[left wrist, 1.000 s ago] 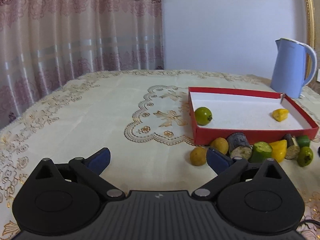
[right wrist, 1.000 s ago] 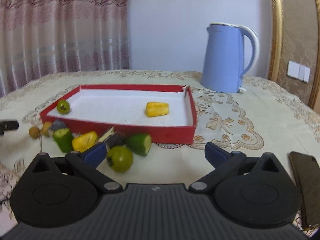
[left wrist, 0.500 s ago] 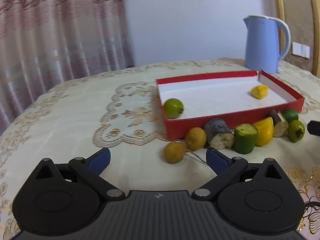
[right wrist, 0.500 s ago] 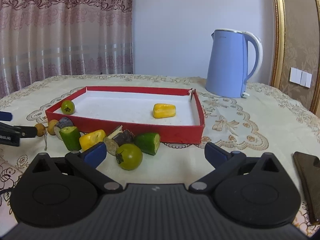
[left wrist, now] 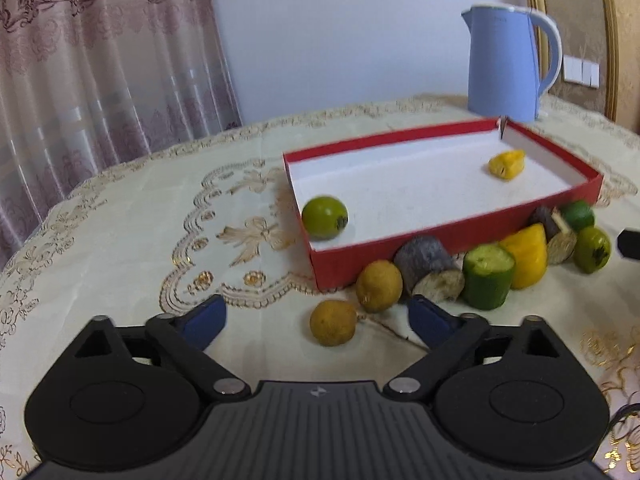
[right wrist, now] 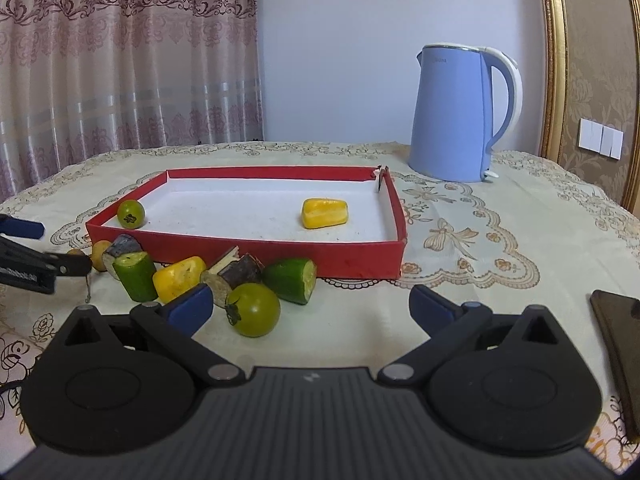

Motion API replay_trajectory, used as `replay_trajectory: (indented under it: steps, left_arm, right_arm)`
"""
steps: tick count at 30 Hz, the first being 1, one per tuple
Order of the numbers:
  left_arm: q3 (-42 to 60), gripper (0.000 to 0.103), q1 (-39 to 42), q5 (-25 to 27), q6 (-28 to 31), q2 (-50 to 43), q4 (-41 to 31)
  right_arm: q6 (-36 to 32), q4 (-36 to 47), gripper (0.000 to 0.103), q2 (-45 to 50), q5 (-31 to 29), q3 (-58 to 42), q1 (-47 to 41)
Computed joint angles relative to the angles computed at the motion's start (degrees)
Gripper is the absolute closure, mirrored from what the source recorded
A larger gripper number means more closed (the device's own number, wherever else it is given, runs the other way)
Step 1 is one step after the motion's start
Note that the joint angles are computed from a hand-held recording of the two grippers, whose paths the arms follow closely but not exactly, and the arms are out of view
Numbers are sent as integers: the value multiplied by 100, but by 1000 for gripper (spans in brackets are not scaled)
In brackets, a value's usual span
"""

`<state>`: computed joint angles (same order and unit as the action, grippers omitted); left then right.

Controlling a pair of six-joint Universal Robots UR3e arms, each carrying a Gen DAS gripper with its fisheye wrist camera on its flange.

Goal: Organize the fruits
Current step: 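Move the left tool back toward the yellow lemon in front of the tray, then position the open left gripper around the yellow lemon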

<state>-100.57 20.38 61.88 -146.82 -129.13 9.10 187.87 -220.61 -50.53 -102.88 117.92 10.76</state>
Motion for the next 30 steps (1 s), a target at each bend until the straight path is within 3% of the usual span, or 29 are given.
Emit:
replay_trajectory:
  steps: [2, 6, 10, 14, 23, 30]
  left_arm:
    - [167, 21, -74, 153, -32, -61, -230]
    - [425, 26, -37, -28, -159, -85, -711]
    - [383, 35, -36, -169, -73, -163, -543]
    - [356, 57, 137, -681, 133, -149, -776]
    - [217, 63, 292, -897, 21, -38, -950]
    - [-198, 60, 167, -489, -101, -44, -54]
  right_arm:
    - [-23, 62, 0, -6, -2, -30, 8]
    - [-27, 179, 0, -21, -24, -73, 23]
    - [9, 160, 0, -50, 55, -20, -10]
    - [8, 428, 0, -141, 296, -29, -108]
    - [150, 470, 0, -160, 265, -5, -139]
    - [-97, 614, 0, -166, 411, -87, -110]
